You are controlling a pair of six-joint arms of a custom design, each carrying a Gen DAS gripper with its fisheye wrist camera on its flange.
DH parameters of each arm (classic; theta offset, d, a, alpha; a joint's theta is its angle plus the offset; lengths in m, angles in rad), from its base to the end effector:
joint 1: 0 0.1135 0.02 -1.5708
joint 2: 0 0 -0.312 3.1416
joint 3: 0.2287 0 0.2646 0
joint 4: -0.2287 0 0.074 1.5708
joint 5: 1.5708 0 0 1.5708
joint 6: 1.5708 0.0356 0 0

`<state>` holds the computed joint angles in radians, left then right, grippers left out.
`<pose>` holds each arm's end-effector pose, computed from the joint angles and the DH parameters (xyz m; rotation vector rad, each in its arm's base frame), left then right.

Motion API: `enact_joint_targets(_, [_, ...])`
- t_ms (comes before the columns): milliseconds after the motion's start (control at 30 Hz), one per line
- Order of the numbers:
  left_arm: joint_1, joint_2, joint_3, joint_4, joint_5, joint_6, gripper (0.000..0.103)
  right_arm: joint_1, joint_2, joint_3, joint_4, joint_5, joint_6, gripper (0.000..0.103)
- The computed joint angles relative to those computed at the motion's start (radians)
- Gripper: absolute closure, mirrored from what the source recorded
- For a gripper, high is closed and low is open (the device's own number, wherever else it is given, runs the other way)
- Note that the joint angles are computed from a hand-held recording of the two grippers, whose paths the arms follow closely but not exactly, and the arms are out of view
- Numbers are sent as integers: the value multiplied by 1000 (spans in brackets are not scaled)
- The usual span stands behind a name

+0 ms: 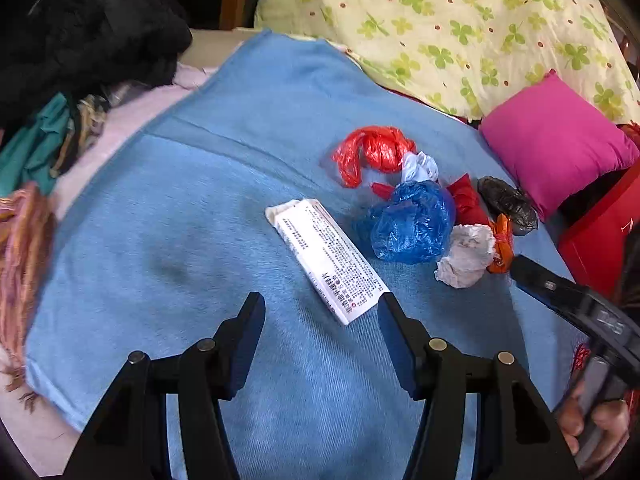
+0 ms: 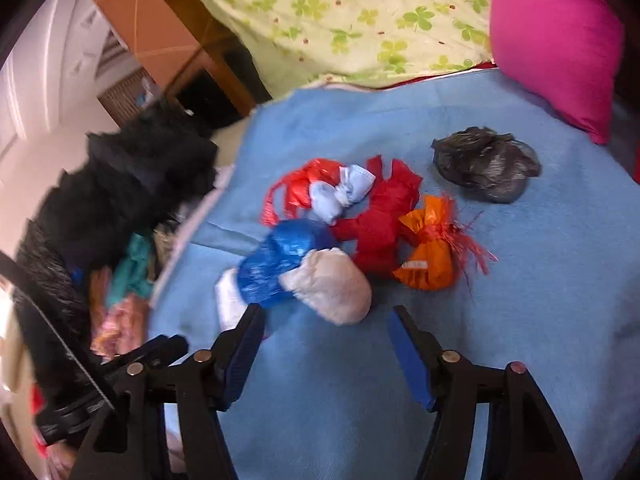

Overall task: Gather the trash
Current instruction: 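Move both tools back to the trash pile on the blanket, then grasp the white medicine carton with the left tool while the right tool grasps the white bag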

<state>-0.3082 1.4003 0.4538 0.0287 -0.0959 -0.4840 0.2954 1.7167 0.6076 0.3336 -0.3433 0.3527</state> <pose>0.2229 -0.0674 0.1600 -0.2594 2.4819 -0.2155 0.2937 0.1019 0.1429 -0.1058 2.4016 0.7147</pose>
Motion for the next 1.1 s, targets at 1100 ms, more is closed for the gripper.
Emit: enact_joint_targets(1100, [128,181,20,131,194,96,82,-31,-297,-118,-81,-4,30,72])
